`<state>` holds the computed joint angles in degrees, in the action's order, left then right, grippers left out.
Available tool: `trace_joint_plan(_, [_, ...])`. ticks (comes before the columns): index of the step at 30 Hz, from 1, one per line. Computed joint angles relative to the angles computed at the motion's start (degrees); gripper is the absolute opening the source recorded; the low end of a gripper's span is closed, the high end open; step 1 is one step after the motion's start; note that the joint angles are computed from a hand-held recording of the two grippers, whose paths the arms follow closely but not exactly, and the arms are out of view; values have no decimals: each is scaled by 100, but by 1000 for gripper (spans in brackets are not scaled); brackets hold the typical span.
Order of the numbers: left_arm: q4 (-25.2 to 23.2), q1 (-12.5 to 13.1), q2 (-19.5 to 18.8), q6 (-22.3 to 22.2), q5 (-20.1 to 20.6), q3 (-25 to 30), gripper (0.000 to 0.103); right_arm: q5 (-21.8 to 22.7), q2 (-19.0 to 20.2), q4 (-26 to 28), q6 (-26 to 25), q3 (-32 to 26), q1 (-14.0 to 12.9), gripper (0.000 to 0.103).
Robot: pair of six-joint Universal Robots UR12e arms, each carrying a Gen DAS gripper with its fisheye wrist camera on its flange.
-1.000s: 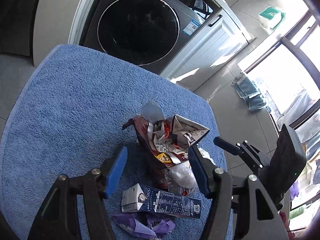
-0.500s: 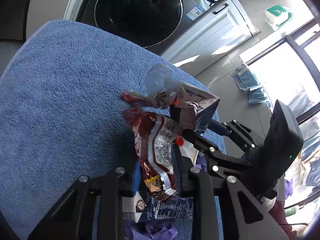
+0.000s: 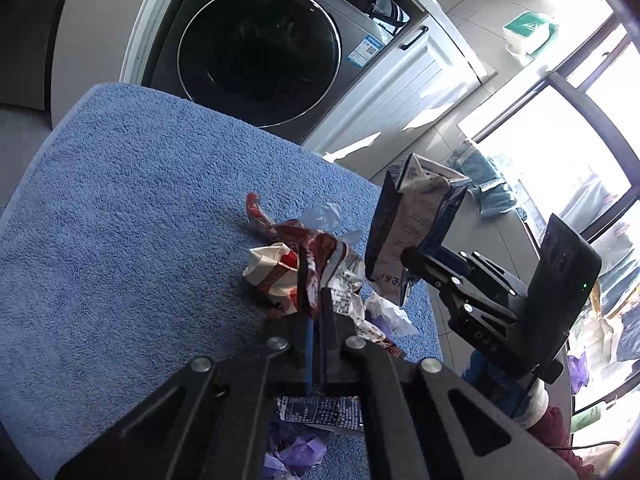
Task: Collect trash
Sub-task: 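Grasp the brown snack wrapper with the left tool while the right tool grasps the blue milk carton, then carry the wrapper and carton over the white trash bin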
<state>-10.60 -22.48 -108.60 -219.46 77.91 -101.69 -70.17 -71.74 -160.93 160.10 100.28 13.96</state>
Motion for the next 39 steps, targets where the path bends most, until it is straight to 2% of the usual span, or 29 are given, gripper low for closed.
trace_joint_plan(7, [131, -193, 298, 207, 482, -144, 1, 151, -537, -675, 497, 598, -256, 28])
trace_joint_plan(13, [77, -398, 344, 240, 780, -73, 1, -237, -955, -893, 858, 1074, -529, 28])
trace_joint_plan(17, [7, -564, 162, 305, 741, 202, 1, -571, -1177, -978, 1068, 1297, -734, 28])
trace_joint_plan(23, [-296, -864, -360, 603, 491, 944, 1, -923, -1642, -1081, 1307, 1817, -1115, 28])
trace_joint_plan(28, [-777, -1134, -914, 959, 106, 1779, 1, -1039, -2037, -1016, 1393, 2253, -1541, 28])
trace_joint_plan(34, [-1831, -1529, -1640, 1635, -33, 2980, 1, -867, -2280, -906, 1565, 2663, -2177, 28])
trace_joint_plan(39, [-2840, -1795, -2271, 2242, 45, 3984, 1, -492, -2132, -872, 1958, 2933, -2667, 29])
